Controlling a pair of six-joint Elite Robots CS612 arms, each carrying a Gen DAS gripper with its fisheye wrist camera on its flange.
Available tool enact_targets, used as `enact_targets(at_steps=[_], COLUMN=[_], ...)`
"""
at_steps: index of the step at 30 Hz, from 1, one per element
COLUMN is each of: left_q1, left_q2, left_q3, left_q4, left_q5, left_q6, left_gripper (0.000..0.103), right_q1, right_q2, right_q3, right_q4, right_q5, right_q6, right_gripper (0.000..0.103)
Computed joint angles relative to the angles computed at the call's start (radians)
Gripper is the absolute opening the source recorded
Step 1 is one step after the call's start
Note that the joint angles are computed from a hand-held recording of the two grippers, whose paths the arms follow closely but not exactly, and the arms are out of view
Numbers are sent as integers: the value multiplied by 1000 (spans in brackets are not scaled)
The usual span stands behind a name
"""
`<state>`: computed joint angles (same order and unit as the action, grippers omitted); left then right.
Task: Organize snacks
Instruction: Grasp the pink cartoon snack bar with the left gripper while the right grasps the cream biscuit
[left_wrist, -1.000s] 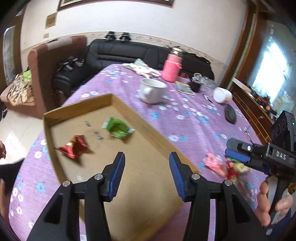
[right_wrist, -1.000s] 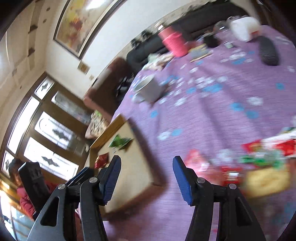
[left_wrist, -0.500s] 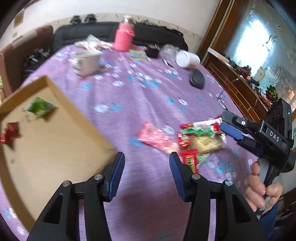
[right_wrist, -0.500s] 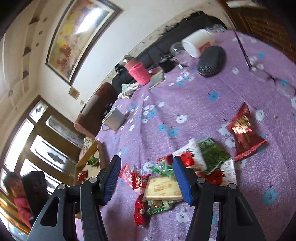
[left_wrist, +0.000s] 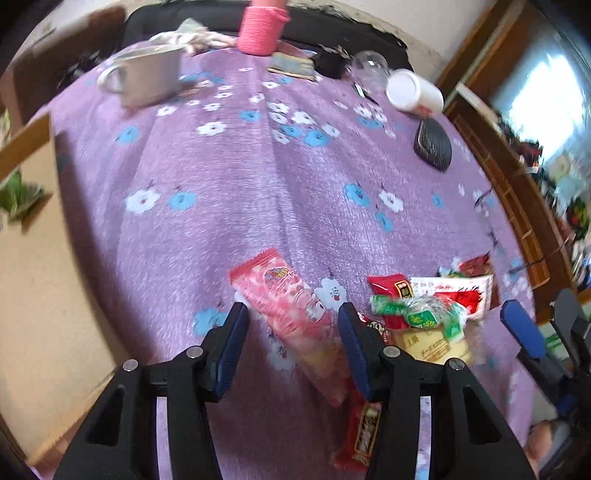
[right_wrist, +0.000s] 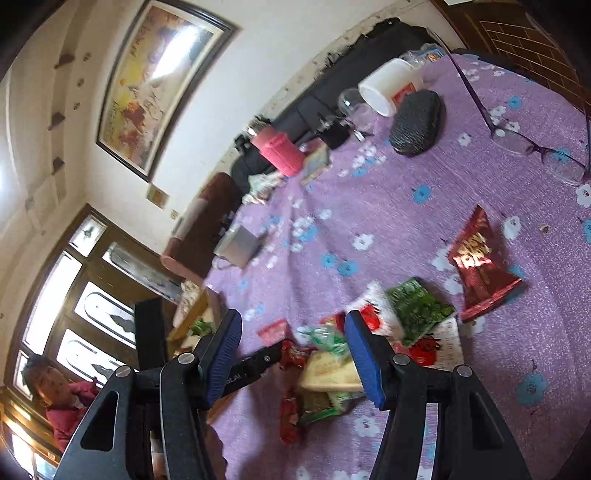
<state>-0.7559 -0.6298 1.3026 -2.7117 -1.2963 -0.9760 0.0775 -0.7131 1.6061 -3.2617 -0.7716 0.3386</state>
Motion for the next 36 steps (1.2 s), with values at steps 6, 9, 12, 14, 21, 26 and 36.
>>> enact_targets(at_steps=[6,9,12,14,21,26,36], left_q1=[-18,-25,-29,-27,-21,-18,-18], left_q2=[10,2,-3,-1,6,7,4], left_q3=[-11,14,36,41,43,50,61], left_q4=[6,-24,-58,-81,-123,-153,-179], left_q5=[50,52,61,61,65,56,50], left_q6=[147,205,237,237,228,232,222], left_gripper=[37,31,31,31,31,31,29], right_q1=[11,22,31,31,50,84,89], right_q2=[4,-4,-8,-8,-27,-53,-58], right_q3=[-28,-27,-35,-44,-53,-27,-3], right_q4=[168,197,245,310,472,454,385], right_q5=[-45,-120,-158,-113,-132,-300,-312], right_q6=[-61,-92,-143,-196,-382,-534,-560], right_gripper=[62,62,62,62,62,62,33])
